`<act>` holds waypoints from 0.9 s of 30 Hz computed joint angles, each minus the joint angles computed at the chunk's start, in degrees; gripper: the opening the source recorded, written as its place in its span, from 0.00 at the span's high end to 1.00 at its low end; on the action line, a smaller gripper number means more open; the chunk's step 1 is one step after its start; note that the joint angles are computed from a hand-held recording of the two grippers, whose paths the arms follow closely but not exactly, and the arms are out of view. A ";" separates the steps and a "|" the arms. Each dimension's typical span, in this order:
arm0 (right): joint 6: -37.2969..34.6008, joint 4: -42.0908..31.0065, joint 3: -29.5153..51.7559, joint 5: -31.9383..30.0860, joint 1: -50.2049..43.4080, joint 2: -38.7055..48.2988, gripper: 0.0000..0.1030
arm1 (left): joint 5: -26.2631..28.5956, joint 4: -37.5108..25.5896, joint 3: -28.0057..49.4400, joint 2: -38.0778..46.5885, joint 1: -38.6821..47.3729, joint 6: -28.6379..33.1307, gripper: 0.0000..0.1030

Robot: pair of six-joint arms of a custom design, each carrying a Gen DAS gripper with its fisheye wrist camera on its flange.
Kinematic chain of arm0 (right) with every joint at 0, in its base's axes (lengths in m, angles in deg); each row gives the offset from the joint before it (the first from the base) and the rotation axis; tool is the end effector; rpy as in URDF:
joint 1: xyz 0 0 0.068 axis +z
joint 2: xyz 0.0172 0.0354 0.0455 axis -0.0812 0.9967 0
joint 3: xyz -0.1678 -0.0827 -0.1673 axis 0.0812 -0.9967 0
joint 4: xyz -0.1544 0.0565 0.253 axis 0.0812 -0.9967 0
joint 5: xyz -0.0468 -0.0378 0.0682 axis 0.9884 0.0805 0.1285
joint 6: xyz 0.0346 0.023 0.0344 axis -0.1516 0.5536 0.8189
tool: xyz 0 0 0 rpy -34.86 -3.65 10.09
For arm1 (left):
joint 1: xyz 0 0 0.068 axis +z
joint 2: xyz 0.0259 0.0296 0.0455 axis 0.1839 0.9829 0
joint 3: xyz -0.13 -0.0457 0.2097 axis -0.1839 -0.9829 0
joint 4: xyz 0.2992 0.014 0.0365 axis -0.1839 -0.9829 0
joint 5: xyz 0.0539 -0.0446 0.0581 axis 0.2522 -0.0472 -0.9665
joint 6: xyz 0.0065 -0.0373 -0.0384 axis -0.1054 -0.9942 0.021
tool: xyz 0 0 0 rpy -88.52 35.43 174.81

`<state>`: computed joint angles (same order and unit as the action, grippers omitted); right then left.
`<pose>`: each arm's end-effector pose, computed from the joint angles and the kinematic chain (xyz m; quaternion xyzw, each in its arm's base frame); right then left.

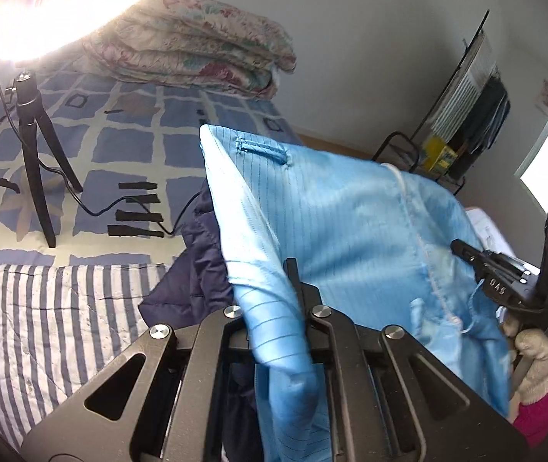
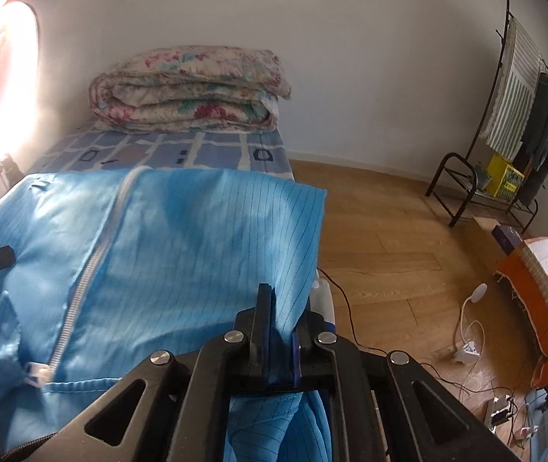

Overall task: Fold large clothes
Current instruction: 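Lower the coat onto the navy garment pile and open both tools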

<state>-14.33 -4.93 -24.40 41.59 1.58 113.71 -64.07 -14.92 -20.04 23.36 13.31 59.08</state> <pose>0.2921 0.0275 0.1732 -0.0889 0.9202 -0.0636 0.3758 0.3085 0.0016 0.1058 -0.0300 0.9053 -0.1945 0.3763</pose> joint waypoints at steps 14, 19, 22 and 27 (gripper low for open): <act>-0.37 -5.42 -1.73 4.67 -3.05 -6.69 0.59 | -4.95 -7.12 -5.34 -13.53 -1.02 -2.13 0.80; 0.13 -9.85 -1.02 7.10 -1.60 -10.94 0.56 | -7.30 -13.03 -6.79 -21.63 -0.83 0.52 0.75; -0.03 -12.75 -0.63 7.85 -1.36 -14.38 0.51 | -6.66 -16.51 -7.67 -26.71 0.88 0.87 0.74; 0.56 -19.09 0.08 6.17 -2.42 -22.04 0.48 | -4.75 -23.87 -9.27 -36.47 3.37 1.77 0.69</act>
